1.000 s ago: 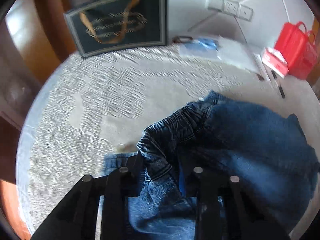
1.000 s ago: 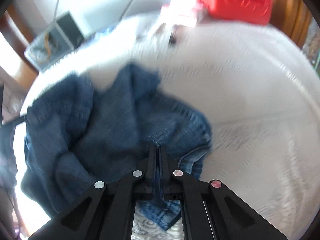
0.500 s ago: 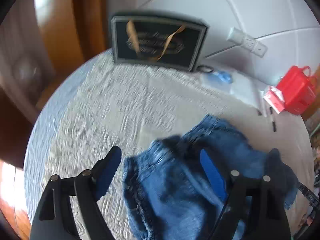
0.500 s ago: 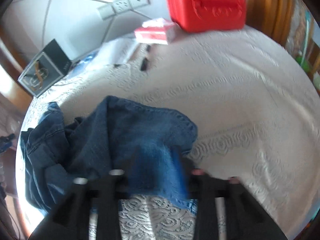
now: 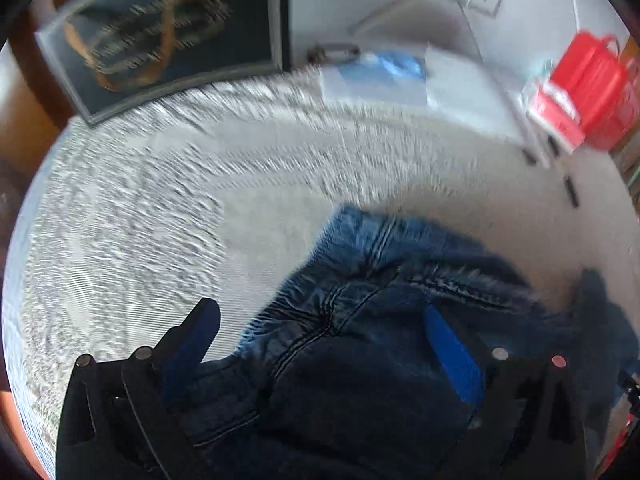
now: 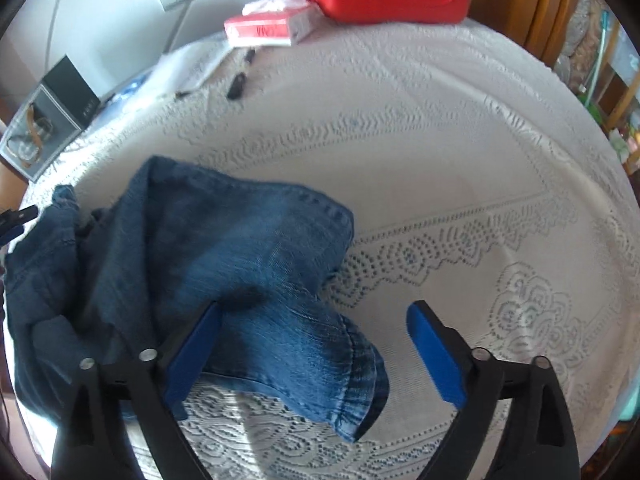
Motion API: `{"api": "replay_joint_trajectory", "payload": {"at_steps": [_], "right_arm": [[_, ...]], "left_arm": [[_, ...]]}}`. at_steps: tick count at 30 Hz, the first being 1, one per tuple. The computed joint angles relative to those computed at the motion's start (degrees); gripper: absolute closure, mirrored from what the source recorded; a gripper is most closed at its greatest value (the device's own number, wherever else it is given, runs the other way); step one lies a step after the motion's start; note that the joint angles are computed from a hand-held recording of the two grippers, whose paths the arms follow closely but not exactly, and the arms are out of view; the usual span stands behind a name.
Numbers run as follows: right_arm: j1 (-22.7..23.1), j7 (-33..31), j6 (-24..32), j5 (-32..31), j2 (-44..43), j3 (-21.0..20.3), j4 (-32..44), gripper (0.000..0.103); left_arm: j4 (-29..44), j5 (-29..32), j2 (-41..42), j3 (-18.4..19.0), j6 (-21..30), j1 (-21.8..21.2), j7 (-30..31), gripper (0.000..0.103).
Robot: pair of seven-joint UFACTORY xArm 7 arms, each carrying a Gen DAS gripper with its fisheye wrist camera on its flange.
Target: Fold clothes
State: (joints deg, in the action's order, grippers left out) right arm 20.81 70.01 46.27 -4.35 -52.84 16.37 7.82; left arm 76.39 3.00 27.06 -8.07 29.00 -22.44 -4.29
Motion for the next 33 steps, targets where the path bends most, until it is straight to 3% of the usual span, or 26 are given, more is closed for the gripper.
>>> {"api": "replay_joint_trajectory", "payload": {"at_steps": [2, 4, 6, 7, 8, 9, 10, 14, 16, 18, 20, 22, 23, 24, 25, 26, 27, 30, 33], "right_arm": [[0.53, -1.75, -3.81, 0.42, 3.58, -1.02, -0.25, 0.0], [0.75, -3.2, -7.03, 0.48, 7.95, -1.09, 0.31, 0.0], [-0.02, -3.26, -7.69, -0.96, 12.68, 0.62, 2.29, 0.006], [-0.56, -3.28, -7.1, -2.52, 14.76, 1.9, 3.87, 0.014], [-0.73, -3.36, -6.79, -3.78, 15.52, 2.58, 5.05, 0.042], [-1.01, -3.28, -5.99, -4.72, 15.33, 2.77, 5.97, 0.102], [-1.67, -3.1, -4.22, -5.97, 15.16, 3.16, 7.25, 0.098], [-5.05, -3.26, 5.72, -12.96, 4.37, 4.12, 9.79, 0.1], [-8.58, -6.13, 12.54, -18.12, -2.56, 3.67, 12.02, 0.1], [-12.94, -9.96, 15.27, -22.8, -7.41, 1.24, 13.85, 0.1], [-17.78, -13.87, 13.15, -25.85, -9.5, -3.3, 14.99, 0.099], [-21.75, -17.46, 7.67, -27.09, -7.69, -8.65, 16.05, 0.099], [-23.27, -19.01, 4.6, -27.2, -5.08, -10.74, 16.79, 0.089], [-25.02, -19.63, 1.92, -27.54, -2.48, -11.52, 17.34, 0.068], [-26.22, -19.77, 0.18, -26.97, -0.2, -11.68, 17.74, 0.057], [-26.8, -19.96, -0.88, -25.57, 1.77, -11.79, 18.05, 0.038], [-27.34, -20.22, -1.9, -24.13, 3.78, -11.89, 18.41, 0.031], [-25.45, -21.21, -5.26, -18.48, 4.52, -10.77, 15.59, 0.031], [-22.0, -22.86, -6.96, -12.73, 4.01, -9.42, 11.97, 0.031]], "left_arm": [[-0.58, 1.49, 0.95, 0.23, -1.05, -0.87, 0.51, 0.003], [-2.81, 0.77, -0.32, -1.27, -3.94, 0.0, 3.19, 0.024], [-3.7, 0.05, -1.5, -1.16, -4.28, -0.15, 2.77, 0.067], [-4.11, 0.85, -2.17, -0.2, -4.51, -0.98, 1.46, 0.069], [-4.88, 3.75, -3.19, 2.18, -5.53, -2.94, -1.42, 0.072], [-5.81, 7.06, -4.38, 4.46, -6.95, -4.65, -4.41, 0.073], [-6.62, 9.96, -5.72, 6.3, -8.19, -5.67, -7.28, 0.073], [-8.02, 17.12, -11.69, 10.24, -11.63, -4.48, -16.59, 0.073], [-6.74, 21.7, -13.47, 12.81, -11.88, -3.66, -22.04, 0.073], [-3.13, 26.37, -12.81, 15.15, -10.53, -2.82, -27.14, 0.073], [2.0, 24.56, -10.02, 14.36, -7.95, 0.3, -27.13, 0.071], [8.08, 20.44, -5.71, 12.04, -4.7, 4.22, -24.94, 0.059], [11.19, 18.88, -3.53, 11.29, -2.56, 5.48, -23.93, 0.046], [13.57, 18.0, -1.99, 10.82, -0.11, 6.06, -23.0, 0.037], [14.99, 16.94, -1.02, 10.25, 1.67, 6.7, -21.95, 0.036], [15.61, 15.86, -0.64, 9.7, 2.83, 7.39, -20.78, 0.036], [14.1, 14.81, -1.64, 9.04, 2.45, 8.26, -19.32, 0.036], [6.11, 14.4, -6.17, 8.6, -0.3, 9.24, -16.76, 0.034], [-2.89, 13.22, -10.7, 7.93, -1.81, 10.48, -15.07, 0.022]]}}
